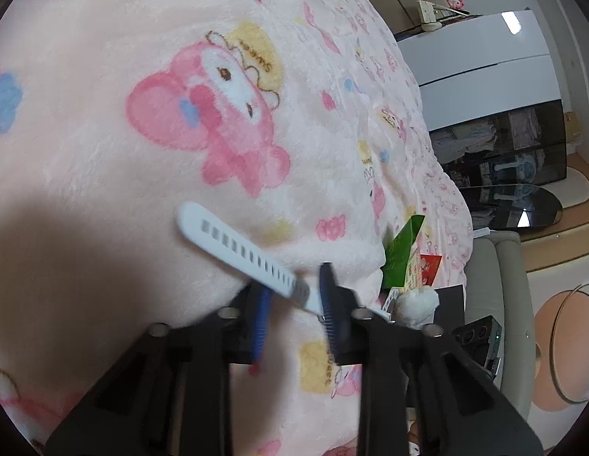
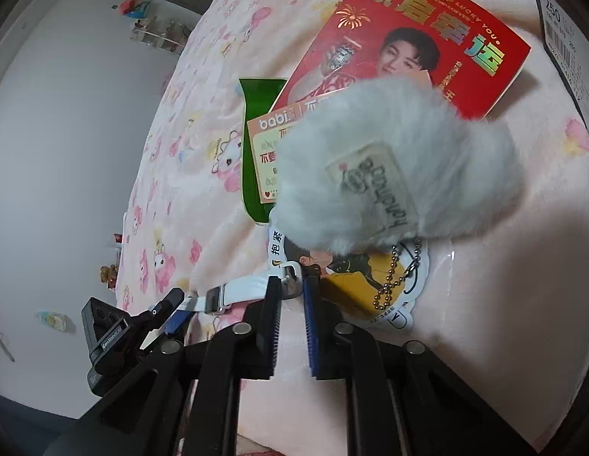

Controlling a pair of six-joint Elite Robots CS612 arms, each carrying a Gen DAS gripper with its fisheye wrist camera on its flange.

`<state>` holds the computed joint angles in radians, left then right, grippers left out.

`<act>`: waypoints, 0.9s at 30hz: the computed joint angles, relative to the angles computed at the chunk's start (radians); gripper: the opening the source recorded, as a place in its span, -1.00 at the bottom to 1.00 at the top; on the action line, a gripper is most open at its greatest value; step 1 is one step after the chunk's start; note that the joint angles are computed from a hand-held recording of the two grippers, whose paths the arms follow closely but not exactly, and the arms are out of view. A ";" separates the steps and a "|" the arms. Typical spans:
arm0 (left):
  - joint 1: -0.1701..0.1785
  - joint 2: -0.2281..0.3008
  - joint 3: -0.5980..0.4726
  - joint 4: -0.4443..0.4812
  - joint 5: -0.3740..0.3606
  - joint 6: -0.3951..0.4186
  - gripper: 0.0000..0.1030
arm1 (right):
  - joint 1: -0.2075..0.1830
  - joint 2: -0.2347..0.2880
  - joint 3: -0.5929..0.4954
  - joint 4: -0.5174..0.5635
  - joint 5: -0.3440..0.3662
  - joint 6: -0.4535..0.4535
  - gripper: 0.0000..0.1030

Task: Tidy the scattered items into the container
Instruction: 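Lift the smartwatch with the left gripper and carry it over the box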

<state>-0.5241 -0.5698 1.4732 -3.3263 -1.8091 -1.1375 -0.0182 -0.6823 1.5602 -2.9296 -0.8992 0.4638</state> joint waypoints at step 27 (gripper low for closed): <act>0.000 -0.033 0.058 -0.003 0.077 -0.022 -0.50 | 0.033 0.092 -0.157 0.124 0.117 0.019 -0.49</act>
<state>-0.5245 -0.6030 1.5314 -3.3298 -1.7325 -1.1590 0.0147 -0.5905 1.4036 -2.8051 -0.7824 0.4829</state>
